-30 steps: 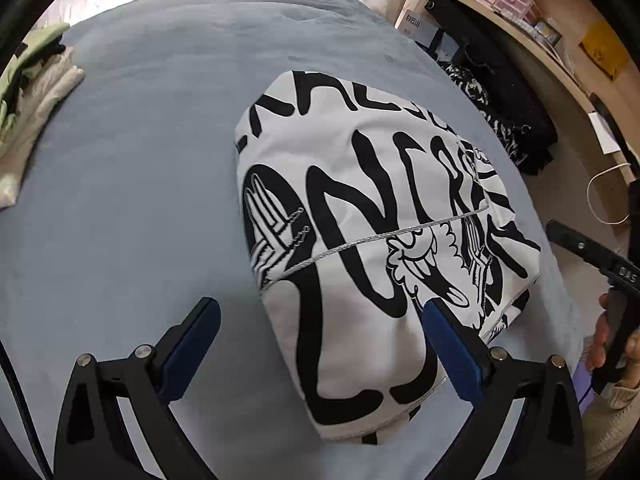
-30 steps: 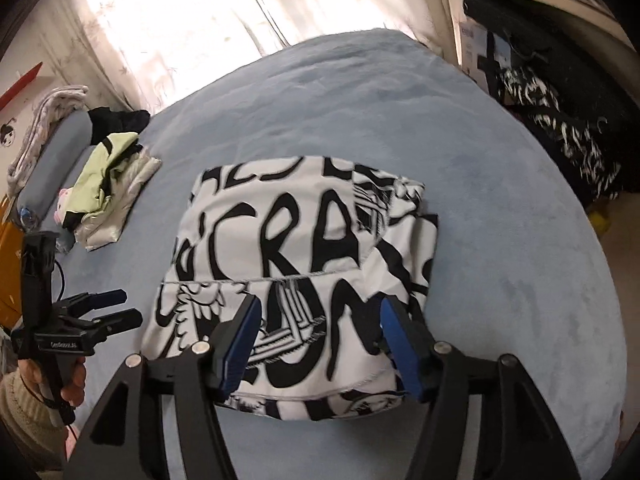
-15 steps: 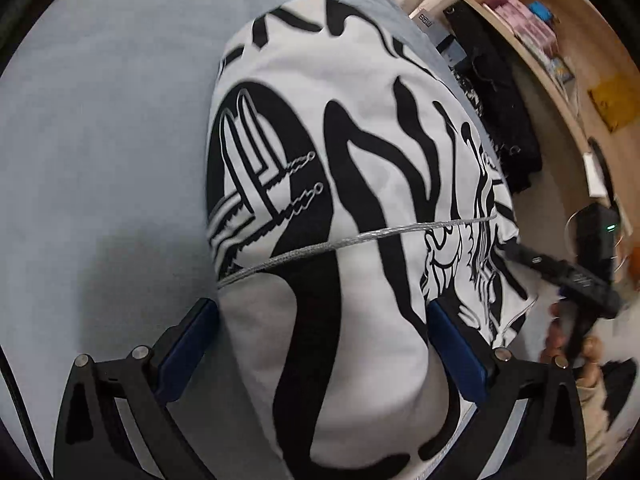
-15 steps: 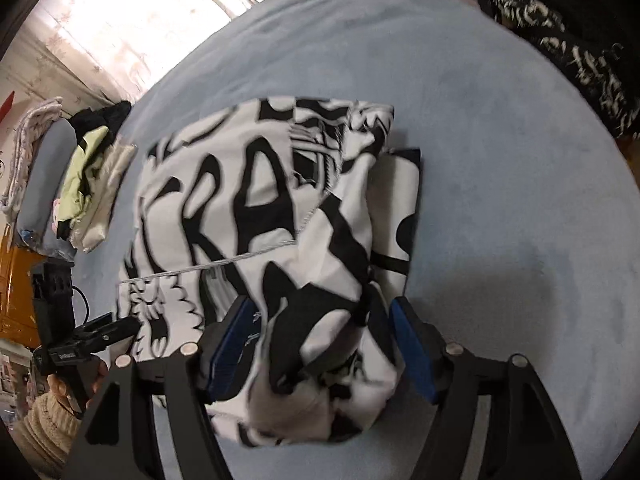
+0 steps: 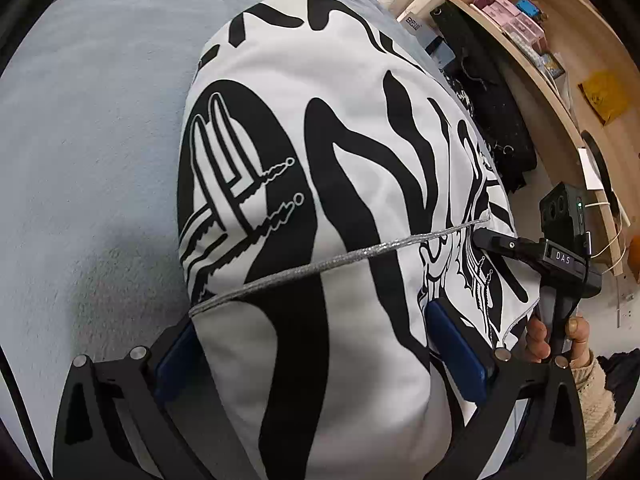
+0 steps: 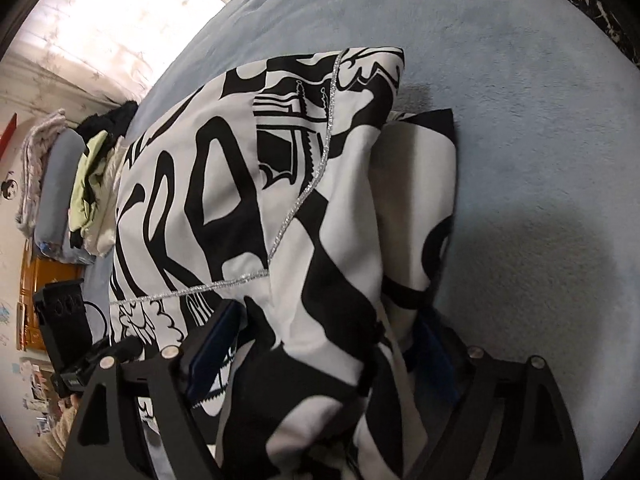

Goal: Fold large clothes
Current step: 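Lift the jacket bundle with both grippers and carry it to the clothes stack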

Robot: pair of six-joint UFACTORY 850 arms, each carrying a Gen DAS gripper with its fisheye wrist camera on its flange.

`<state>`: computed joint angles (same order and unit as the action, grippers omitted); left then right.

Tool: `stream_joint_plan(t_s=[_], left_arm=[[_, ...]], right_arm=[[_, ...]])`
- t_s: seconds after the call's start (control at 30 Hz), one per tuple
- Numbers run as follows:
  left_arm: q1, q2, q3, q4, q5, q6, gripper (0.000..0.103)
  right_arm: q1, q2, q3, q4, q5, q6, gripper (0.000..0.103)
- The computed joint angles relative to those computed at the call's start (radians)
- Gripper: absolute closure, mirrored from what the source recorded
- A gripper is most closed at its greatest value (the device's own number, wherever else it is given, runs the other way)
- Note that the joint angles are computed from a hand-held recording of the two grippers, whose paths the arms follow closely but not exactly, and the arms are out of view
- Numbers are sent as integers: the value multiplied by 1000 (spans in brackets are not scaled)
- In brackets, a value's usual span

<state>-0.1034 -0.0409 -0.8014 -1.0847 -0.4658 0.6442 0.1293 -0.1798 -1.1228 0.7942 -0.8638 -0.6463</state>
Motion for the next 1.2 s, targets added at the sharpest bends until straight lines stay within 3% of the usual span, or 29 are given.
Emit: stream_joint_plan(t_s=[0.1,0.17,0.27,0.37,0.43,0.53,0.7,1.0,1.13,1.2], left_arm=[[-4,-6,-8,24,1,-20,0],[-8,-8,-11,34,5,-32,1],[-28,2,-12,79,39,-81,4],[-69,21,-14,153,104,-163,18],[-86,48,-8,184,139,-192,34],[-118,79,-13,328,177,-315,49],[-161,134,-6,671,210,-641,55],[-100,321,65,846,117,-797,56],[-19,453,100,886,40,-787,56],[59,529,109,852,-17,-714,56]], right_arm=[[10,9,7,-18,18,2,19],[16,14,9,-5,13,-7,32],[33,41,25,-22,49,2,43],[33,72,44,-6,72,-4,58],[34,103,64,22,87,-20,64],[59,151,89,27,132,-14,72],[123,236,122,-9,200,48,80],[247,358,164,-29,209,125,82],[362,385,147,-48,244,206,82],[416,386,125,-59,258,242,82]])
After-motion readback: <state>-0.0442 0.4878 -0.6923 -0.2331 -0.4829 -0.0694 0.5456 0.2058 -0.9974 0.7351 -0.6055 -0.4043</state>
